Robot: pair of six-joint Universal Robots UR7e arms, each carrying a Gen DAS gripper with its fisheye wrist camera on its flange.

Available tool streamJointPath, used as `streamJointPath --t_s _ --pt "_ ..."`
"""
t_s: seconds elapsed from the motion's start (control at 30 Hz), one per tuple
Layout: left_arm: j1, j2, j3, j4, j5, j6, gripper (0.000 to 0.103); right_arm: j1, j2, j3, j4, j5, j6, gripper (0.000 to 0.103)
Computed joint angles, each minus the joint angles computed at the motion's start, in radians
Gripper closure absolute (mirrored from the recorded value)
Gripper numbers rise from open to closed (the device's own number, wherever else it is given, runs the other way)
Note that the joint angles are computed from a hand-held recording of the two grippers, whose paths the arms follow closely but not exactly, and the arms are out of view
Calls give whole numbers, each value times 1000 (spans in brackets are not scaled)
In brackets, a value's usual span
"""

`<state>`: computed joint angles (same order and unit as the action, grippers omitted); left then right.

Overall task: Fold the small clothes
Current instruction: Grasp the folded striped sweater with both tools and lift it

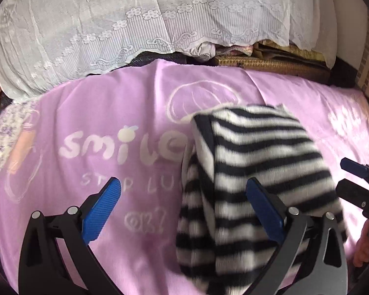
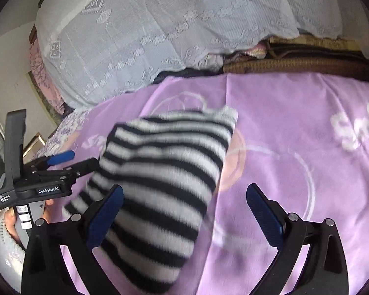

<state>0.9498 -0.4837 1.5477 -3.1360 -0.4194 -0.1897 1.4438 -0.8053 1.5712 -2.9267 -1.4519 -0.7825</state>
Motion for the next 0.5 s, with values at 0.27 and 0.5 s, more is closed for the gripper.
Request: streamJointPath --t_s 0.27,0.5 --pt "107 19 -195 187 -138 -88 4 56 170 -284 81 -98 135 3" --pt "219 9 -225 191 -429 -142 4 39 302 -463 209 -183 142 3"
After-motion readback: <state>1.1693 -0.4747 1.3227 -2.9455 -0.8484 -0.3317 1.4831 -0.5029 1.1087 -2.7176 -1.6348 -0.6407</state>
